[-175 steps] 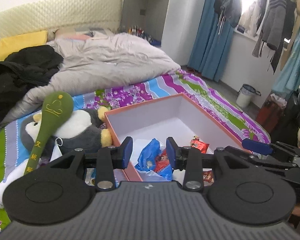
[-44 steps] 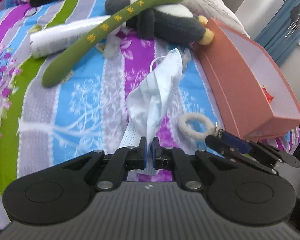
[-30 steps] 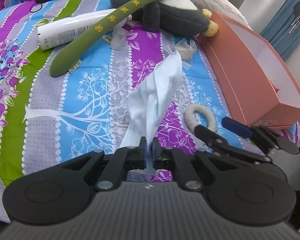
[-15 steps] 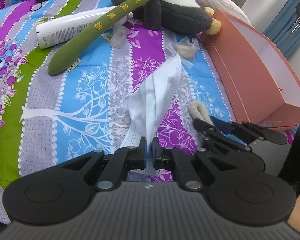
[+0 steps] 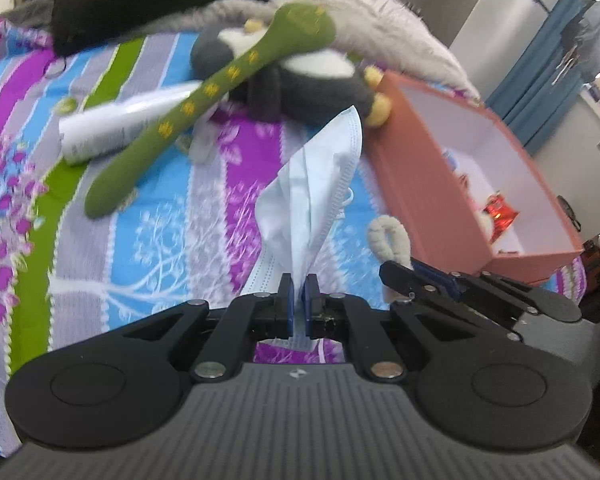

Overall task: Organize soft objects
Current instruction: 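Lift the face mask and fluffy ring and carry both over the pink box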

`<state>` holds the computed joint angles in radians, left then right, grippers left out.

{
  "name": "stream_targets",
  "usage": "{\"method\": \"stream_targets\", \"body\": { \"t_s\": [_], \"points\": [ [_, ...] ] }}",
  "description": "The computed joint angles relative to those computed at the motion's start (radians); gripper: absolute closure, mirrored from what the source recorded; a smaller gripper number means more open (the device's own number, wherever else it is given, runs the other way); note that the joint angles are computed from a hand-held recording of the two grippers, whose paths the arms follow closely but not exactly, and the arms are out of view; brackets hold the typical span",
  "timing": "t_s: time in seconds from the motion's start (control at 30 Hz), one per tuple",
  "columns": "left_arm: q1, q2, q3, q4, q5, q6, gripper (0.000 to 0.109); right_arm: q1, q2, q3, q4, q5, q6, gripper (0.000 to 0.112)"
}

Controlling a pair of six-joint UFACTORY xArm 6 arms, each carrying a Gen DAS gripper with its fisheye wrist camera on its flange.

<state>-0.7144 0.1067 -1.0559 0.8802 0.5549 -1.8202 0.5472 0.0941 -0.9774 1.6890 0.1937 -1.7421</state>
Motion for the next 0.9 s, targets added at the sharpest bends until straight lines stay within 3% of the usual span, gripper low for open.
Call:
{"method": "stream_targets", "body": {
  "t_s": [0.13,0.33,0.57,0.8,0.9],
  "points": [
    [-0.005,-0.023,-0.031,0.021,0.025,0.014,0.102,-0.019,-0.066,0.001,0.006,0.025,0.008,0.1],
    [-0.01,-0.031,-0.101,0.053,0.063,0.04,0.102,-0.04,-0.119,-0.038,0.09,0.02,-0.105,0.1],
    [0.006,0.01,-0.226,0.034,0.056,0.152,0.102,-0.088,-0.124,-0.121,0.181,0.008,-0.198,0.1],
    [0.015,0.139,-0.46,0.02,0.058,0.305,0.102,-0.149,-0.102,-0.227,0.231,-0.027,-0.246,0.1],
    [0.028,0.23,-0.596,-0.035,0.032,0.391,0.102,-0.179,-0.078,-0.276,0.169,-0.038,-0.172,0.1]
  ]
}}
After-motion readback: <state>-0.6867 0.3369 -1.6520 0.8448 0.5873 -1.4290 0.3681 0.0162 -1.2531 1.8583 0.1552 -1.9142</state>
